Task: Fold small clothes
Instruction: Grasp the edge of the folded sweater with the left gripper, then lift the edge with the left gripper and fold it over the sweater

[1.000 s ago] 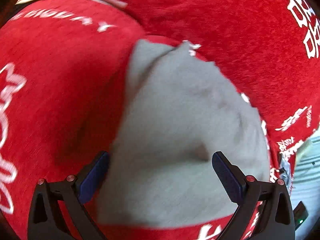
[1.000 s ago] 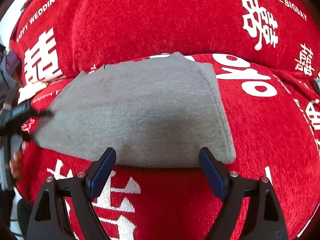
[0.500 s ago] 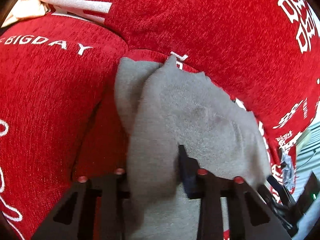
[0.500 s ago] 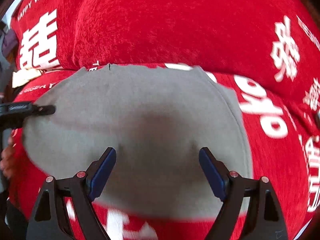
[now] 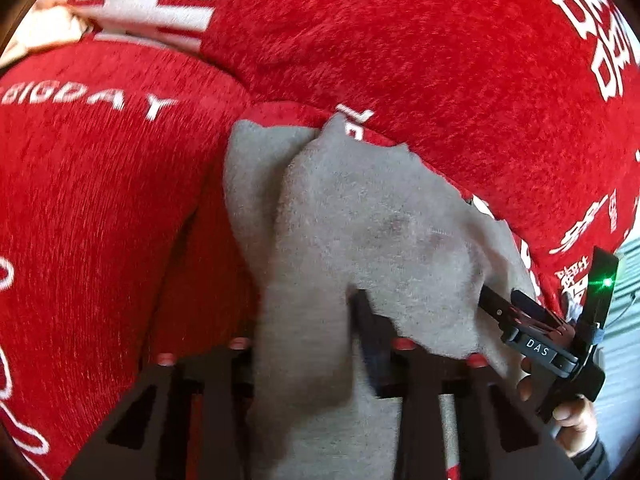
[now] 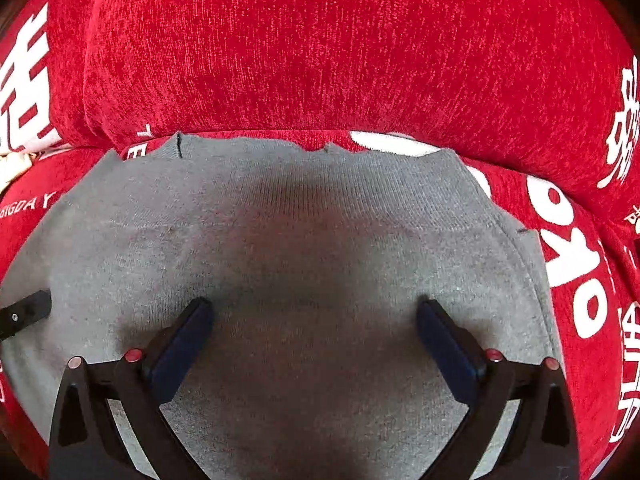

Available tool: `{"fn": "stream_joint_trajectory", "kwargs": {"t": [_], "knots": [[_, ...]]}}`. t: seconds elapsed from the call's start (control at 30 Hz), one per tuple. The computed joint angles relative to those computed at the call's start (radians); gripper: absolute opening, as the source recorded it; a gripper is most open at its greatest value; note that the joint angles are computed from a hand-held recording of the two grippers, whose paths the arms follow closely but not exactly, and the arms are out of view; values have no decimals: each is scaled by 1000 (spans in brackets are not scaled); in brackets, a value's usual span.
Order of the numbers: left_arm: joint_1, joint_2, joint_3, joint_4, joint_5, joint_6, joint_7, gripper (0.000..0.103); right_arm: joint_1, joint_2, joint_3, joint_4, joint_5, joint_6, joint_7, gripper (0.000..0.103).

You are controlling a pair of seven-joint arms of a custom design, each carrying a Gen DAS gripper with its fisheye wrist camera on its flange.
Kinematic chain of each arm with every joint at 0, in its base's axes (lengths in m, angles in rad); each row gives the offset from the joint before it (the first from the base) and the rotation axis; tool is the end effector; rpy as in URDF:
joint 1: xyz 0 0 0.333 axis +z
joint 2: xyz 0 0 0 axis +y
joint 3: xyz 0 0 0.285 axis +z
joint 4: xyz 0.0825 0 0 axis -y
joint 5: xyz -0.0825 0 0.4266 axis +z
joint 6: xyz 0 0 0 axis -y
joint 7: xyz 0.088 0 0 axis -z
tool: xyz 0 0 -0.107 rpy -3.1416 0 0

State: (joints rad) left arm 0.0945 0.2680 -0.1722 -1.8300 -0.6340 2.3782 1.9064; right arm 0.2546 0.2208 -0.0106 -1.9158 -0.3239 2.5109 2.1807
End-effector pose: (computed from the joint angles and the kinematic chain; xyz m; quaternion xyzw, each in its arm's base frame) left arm 0.6782 -0.0532 0.3687 0.6770 -0.6736 0.2907 0.0587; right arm 0.6476 0.1641 0.3662 -0.6405 0.7362 -0.1756 0.1302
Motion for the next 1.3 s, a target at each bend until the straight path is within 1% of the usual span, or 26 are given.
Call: {"fn": "stream_joint_trajectory", "kwargs": {"t": [0.1,0.13,0.23,0.27,0.33,0.4,0.43,0.5,0.6,0.67,0.73,0.77,0.87,0.93,1.03,1.07,1.13,1.2,1.27,1.3], "knots": [[-19,1,10,17,65,-9,-65,22,11,3,-7,-3,-44,8,22,103],[-25,-2,12,21,85,-10,-86,22,9,9,-4,7,-38,1,15,103],[-40,-25,16,20,144,-12,-127,21,-10,14,10,44,51,-78,-38,103],[-45,-32,16,18,161,-10,-138,21,-14,0,12,33,77,-84,-37,103],[-57,-41,20,21,202,-12,-172,21,-8,-22,8,-2,59,-64,-8,103],[-73,-35,26,40,263,-27,-226,21,7,-35,4,-26,-11,-48,13,103],[-82,-33,28,50,293,-38,-253,21,4,-37,8,-22,-2,-61,-2,103],[-95,-35,29,61,343,-51,-295,21,-13,-60,17,-26,70,-90,-31,103],[-112,-54,25,65,397,-60,-331,20,-44,-167,16,-152,146,-18,-58,103],[-133,-61,23,76,448,-67,-365,20,-61,-243,11,-238,123,-5,-41,103],[-155,-56,17,100,494,-85,-396,20,-88,-328,5,-335,115,25,-48,103],[-170,-54,13,115,523,-95,-418,20,-102,-379,-2,-392,132,54,-69,103],[-214,-60,-5,149,578,-116,-464,20,-142,-509,-30,-520,195,99,-144,103],[-245,-66,-24,171,595,-122,-476,20,-164,-561,-43,-572,234,138,-192,103],[-297,-51,-51,223,616,-141,-491,20,-224,-641,-37,-650,228,176,-213,103],[-319,-35,-59,247,629,-151,-500,20,-234,-659,-41,-669,235,182,-228,103],[-353,-1,-70,295,645,-181,-508,20,-234,-690,-74,-708,283,202,-281,103],[-409,74,-80,371,693,-215,-531,20,-234,-702,-94,-731,330,217,-322,103],[-459,161,-75,456,731,-267,-569,20,-240,-709,-107,-753,369,233,-354,103],[-479,194,-70,481,748,-278,-582,20,-245,-714,-110,-763,384,236,-365,103]]}}
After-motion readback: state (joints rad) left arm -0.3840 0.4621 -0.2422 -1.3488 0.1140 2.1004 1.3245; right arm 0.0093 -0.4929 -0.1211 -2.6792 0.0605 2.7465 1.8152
